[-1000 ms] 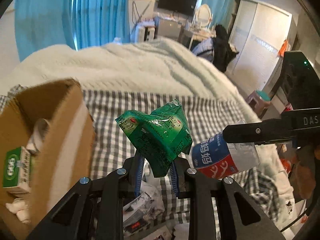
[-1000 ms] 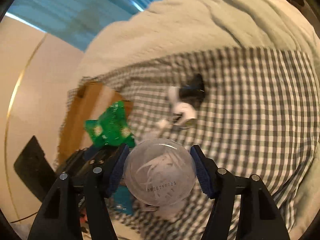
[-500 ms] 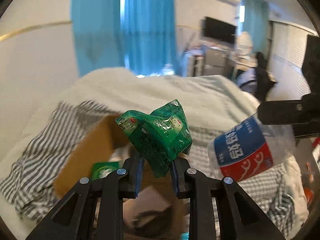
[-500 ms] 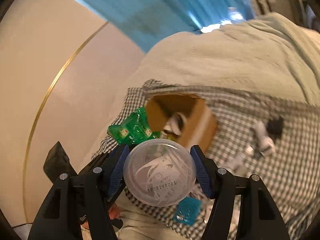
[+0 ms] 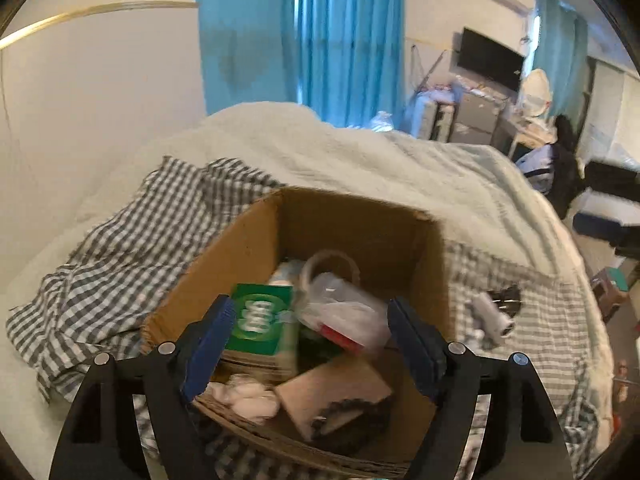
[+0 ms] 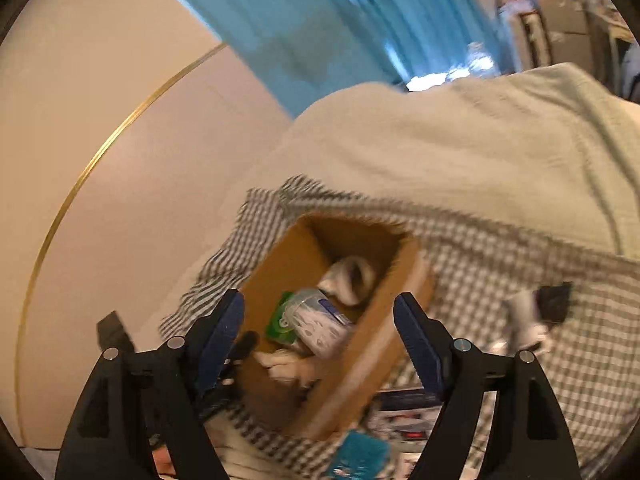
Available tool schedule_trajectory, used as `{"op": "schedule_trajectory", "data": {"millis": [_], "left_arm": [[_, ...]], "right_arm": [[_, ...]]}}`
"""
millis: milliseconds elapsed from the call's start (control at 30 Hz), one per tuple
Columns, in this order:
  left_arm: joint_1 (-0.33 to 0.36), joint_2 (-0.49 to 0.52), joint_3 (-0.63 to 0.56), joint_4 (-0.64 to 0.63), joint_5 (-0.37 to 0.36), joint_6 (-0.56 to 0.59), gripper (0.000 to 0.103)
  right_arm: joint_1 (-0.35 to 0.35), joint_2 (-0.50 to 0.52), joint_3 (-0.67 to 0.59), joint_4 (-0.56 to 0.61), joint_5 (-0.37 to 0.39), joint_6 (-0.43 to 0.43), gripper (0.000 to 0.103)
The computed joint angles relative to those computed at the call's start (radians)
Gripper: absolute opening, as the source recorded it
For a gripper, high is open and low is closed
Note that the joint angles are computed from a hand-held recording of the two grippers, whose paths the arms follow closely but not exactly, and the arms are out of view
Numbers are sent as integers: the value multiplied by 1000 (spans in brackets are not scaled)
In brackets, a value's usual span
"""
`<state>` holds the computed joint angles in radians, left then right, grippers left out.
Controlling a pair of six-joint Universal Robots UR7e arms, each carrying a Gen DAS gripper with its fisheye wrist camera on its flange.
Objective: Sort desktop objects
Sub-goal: 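Carry the green packet and bottle into the cardboard box and release both, then grasp the printed tissue pack with the left gripper while the right grasps the white toy figure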
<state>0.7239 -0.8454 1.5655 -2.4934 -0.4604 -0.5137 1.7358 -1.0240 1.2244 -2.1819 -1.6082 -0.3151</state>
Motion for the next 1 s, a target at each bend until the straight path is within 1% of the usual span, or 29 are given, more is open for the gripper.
{"op": "schedule_trajectory", "data": {"millis": [33,67,100,167,233,267,367,400,433,500,533,633,700,800,867,933,1000], "left_arm": [[-9,4,9,-58,-24,48,81],[-12,7,9,-89,-42,80,81],[-21,15,10,-130,-78,128,81],[-36,34,11,-171,-133,181,81],[-44,52,10,-203,-207,231,81],[-47,64,9,-209,-237,245,83],[-54,111,-6,-193,-320,281,85],[-57,125,-14,-185,-326,289,85],[-58,139,-17,-183,-334,303,85],[-62,173,-27,-155,-339,325,85],[-62,191,-35,-130,-335,334,85],[-52,232,-33,-108,-326,366,85],[-40,246,-36,-78,-344,379,85],[-29,263,-23,-98,-344,426,85],[-20,281,-24,-111,-328,458,85],[-5,293,-29,-129,-323,475,85],[23,300,-43,-138,-342,482,85]], "right_arm": [[-6,-26,25,-18,-20,-12,77],[-8,-44,43,-32,-45,-29,77],[-11,-75,81,-58,-85,-64,77],[-19,-116,133,-85,-131,-116,77],[-34,-164,204,-100,-192,-174,77],[-41,-182,221,-95,-207,-188,77],[-71,-225,284,-92,-296,-237,77],[-83,-235,300,-96,-314,-244,77],[-99,-248,316,-88,-315,-239,77],[-131,-266,333,-65,-296,-230,77],[-146,-273,345,-56,-293,-228,77],[-184,-281,381,-42,-292,-233,77],[-204,-289,416,-41,-283,-240,77],[-235,-288,446,-2,-281,-242,73],[-250,-283,456,9,-281,-238,73],[-264,-274,459,32,-271,-210,73],[-264,-261,463,35,-277,-191,73]]}}
